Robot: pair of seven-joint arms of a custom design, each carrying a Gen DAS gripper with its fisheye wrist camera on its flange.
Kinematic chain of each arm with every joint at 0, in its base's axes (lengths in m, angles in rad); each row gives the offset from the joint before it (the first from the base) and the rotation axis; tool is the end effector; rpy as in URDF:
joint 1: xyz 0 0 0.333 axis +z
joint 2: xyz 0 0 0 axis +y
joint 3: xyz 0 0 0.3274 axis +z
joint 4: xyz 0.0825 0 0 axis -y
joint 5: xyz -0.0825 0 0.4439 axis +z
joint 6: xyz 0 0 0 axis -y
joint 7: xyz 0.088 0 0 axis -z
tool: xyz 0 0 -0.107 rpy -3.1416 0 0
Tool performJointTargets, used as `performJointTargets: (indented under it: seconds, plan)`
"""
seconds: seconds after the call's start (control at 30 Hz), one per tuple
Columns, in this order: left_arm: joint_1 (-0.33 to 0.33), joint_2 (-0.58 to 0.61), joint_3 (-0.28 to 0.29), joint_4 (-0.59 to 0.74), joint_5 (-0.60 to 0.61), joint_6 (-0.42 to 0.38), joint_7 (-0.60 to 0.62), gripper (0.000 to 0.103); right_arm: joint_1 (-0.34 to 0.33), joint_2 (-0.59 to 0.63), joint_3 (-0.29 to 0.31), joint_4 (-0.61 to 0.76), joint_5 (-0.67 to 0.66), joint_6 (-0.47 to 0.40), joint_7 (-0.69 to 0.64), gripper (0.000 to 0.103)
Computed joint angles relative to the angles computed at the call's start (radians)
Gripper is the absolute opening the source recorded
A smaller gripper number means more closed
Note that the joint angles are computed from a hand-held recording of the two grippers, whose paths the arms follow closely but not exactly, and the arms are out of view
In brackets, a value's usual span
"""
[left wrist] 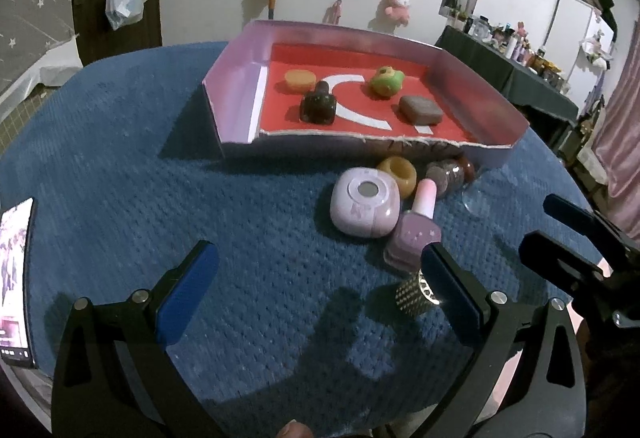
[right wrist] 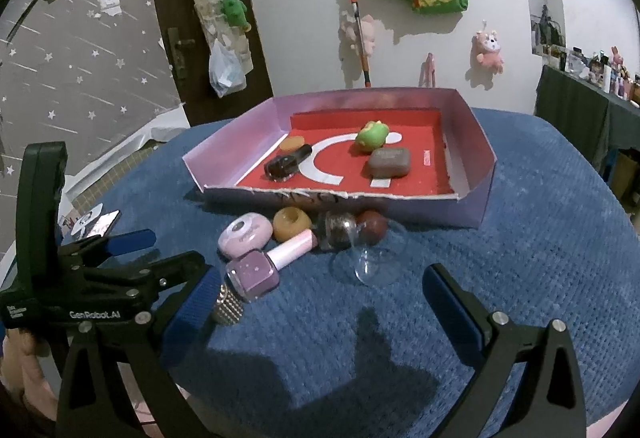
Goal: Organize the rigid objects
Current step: 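Withdraw both tools from the tray toward the items on the table, then grasp the silver studded cylinder with the left gripper while the right grasps the clear glass cup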
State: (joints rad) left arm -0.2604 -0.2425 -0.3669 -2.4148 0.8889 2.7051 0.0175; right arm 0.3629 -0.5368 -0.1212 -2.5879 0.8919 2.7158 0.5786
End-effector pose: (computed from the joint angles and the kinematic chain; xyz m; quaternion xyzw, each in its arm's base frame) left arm 0.4192 -0.3397 0.4185 -0.7111 0.5914 -0.2992 0.2348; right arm 0.4589 0.0830 0.4793 -0.7816 0.4529 -0.1277 0.4096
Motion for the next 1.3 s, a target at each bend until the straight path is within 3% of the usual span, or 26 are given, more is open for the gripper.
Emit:
performJointTargets:
  seconds: [0.33,0.53,0.67,0.87,0.97,1.03,1.17,1.23,1.3]
  plan:
    - [-0.005,0.016,0.012,-0.020,-0.042,0.101,0.025,0.103,-0.020,0.025,0.009,0.001,-0.022,-0.004,0.036,0.103]
    - [-0.004,0.020,0.005,-0.032,-0.069,0.175,0.059,0.103,-0.033,0.060,0.022,0.013,-0.044,0.047,0.061,0.103]
    - [-0.020,0.060,0.000,0.002,-0.106,0.131,0.109,0.101,-0.051,0.102,0.032,0.035,-0.078,0.065,0.107,0.092]
    - [-0.028,0.085,-0.012,0.038,-0.002,0.066,0.054,0.100,-0.056,0.148,0.042,0.060,-0.112,0.089,0.135,0.079]
    - [-0.040,0.093,-0.009,0.052,0.037,0.030,0.038,0.084,-0.051,0.161,0.043,0.069,-0.115,0.098,0.136,0.071]
    - [-0.046,0.093,-0.002,0.054,0.051,0.028,0.032,0.065,-0.050,0.168,0.045,0.075,-0.121,0.099,0.137,0.065]
    - [-0.046,0.088,0.017,0.040,0.060,0.088,0.028,0.047,-0.045,0.182,0.040,0.089,-0.113,0.091,0.134,0.048]
    - [-0.045,0.087,0.022,0.034,0.056,0.122,0.041,0.032,-0.042,0.184,0.036,0.094,-0.100,0.083,0.127,0.042]
    - [-0.043,0.091,0.022,0.035,0.053,0.150,0.052,0.024,-0.048,0.183,0.044,0.091,-0.103,0.091,0.132,0.042]
